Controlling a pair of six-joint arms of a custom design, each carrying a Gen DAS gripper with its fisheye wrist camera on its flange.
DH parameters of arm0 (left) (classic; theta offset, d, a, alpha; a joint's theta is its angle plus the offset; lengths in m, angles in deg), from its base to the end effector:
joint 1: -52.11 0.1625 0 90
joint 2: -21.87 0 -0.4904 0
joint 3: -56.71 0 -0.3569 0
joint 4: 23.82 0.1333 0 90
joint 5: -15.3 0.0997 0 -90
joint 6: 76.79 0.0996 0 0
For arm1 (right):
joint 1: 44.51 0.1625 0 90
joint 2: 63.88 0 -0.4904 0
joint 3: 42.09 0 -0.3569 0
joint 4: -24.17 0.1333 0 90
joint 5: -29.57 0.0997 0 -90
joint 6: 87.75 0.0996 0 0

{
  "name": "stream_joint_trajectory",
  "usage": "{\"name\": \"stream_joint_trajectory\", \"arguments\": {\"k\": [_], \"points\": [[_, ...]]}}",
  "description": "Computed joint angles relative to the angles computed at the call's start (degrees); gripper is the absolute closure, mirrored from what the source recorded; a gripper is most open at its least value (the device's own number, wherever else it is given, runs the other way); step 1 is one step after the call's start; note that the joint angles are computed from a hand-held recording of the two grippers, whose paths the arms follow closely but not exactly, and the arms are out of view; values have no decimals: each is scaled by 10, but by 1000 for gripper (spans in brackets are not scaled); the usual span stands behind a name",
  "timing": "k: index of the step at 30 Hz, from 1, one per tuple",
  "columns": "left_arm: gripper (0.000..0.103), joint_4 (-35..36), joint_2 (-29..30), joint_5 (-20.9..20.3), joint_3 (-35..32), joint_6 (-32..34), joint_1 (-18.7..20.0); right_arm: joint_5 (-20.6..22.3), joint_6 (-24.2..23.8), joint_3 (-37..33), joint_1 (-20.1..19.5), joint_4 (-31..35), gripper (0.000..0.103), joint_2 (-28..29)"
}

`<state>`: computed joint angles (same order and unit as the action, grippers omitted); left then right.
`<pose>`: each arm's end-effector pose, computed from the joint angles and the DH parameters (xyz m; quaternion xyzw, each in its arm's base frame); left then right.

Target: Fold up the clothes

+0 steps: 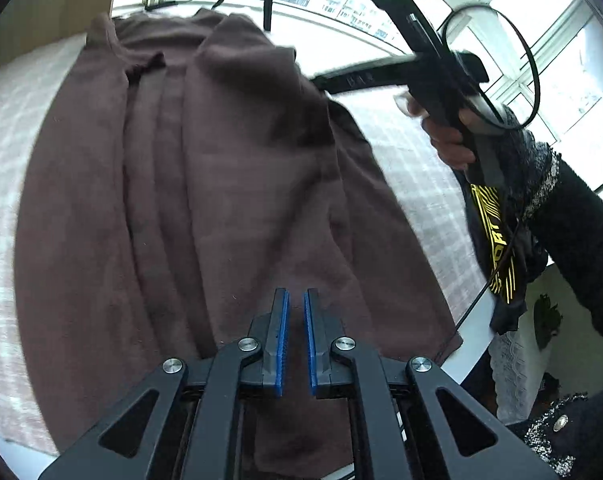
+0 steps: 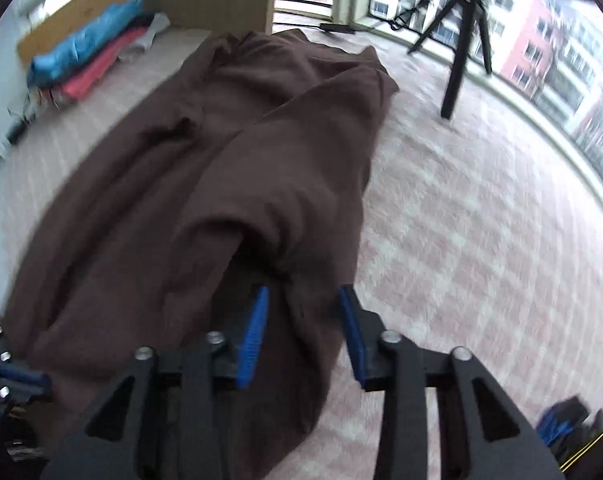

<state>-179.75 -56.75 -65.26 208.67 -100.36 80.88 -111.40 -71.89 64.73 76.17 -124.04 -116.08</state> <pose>-0.1780 -0.2685 0.1911 0.3260 0.9396 -0.0078 0.1041 0.3597 -0.4966 0.2026 0.1030 -0.8965 0.1959 0.3839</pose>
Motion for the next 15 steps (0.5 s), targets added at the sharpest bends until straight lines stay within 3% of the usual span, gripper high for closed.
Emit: {"name": "stream_joint_trajectory", "arguments": {"k": [2, 4, 5, 7, 9, 11, 12, 14, 15], "points": [[96, 1, 0, -4, 3, 0, 3, 5, -11, -10, -6, -13, 61, 9], [96, 2, 5, -3, 6, -4, 1, -40, 4, -22, -2, 29, 61, 15], [96, 0, 8, -8, 8, -3, 4, -40, 1, -21, -5, 29, 61, 15], [95, -9, 13, -13, 12, -2, 9, -1, 8, -10, -16, 16, 63, -5], [95, -23, 13, -15, 18, -5, 11, 26, 18, 5, -23, 3, 89, -33], [94, -16, 10, -19, 16, -15, 9, 38, 34, 31, -32, -28, 90, -70], [94, -15, 8, -17, 16, -19, 2, 67, 69, 53, -48, -62, 90, -98], [94, -6, -1, -15, 17, -30, -22, 168, 166, 112, -102, -134, 90, -157], [94, -1, -6, -19, 16, -31, -32, 191, 194, 137, -121, -159, 90, -175]]}}
